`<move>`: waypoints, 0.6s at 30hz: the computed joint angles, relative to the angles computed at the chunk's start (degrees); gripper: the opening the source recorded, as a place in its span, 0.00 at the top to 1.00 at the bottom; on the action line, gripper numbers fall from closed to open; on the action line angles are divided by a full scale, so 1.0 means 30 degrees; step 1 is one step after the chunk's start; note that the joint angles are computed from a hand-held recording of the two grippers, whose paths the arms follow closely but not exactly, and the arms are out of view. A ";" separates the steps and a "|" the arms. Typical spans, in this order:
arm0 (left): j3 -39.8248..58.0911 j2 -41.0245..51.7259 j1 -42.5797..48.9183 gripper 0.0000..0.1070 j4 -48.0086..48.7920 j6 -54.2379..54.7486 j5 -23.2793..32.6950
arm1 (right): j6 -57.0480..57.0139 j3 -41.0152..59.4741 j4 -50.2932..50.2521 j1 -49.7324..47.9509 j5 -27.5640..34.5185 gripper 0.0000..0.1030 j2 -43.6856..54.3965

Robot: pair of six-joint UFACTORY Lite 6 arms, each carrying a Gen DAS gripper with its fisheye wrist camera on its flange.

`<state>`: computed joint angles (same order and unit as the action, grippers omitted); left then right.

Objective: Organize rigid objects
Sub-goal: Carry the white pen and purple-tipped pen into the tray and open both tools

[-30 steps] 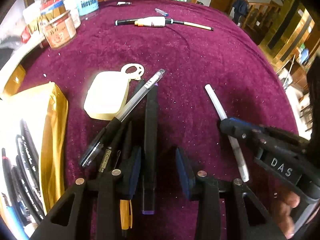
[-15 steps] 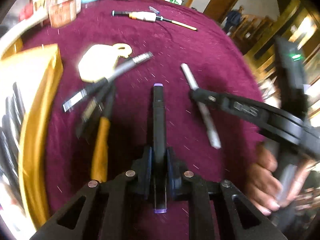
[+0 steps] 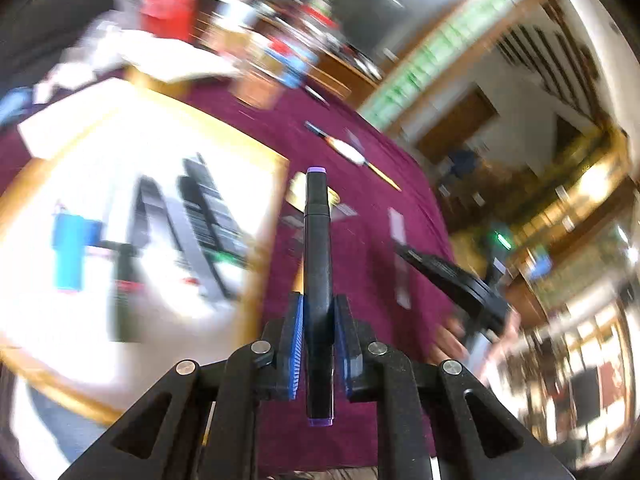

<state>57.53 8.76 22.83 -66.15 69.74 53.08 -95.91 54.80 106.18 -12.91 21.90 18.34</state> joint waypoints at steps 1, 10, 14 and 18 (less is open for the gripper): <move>0.0187 -0.0084 0.0872 0.87 0.0069 -0.0206 -0.0292 | 0.0631 -0.0227 -0.0590 0.0073 0.0496 0.92 -0.0445; 0.2491 0.2587 0.3502 0.87 0.0398 -0.0438 -0.1809 | 0.3366 0.0723 -0.3492 0.6583 0.2142 0.92 -0.2207; 0.3418 0.4011 0.3940 0.87 0.0904 -0.0647 -0.1723 | 0.7602 0.5989 -0.6492 0.9357 0.1088 0.92 0.2348; 0.4301 0.5135 0.3678 0.87 0.1089 -0.1078 -0.2351 | 1.2723 1.1465 -1.1186 1.0654 0.0429 0.92 0.6940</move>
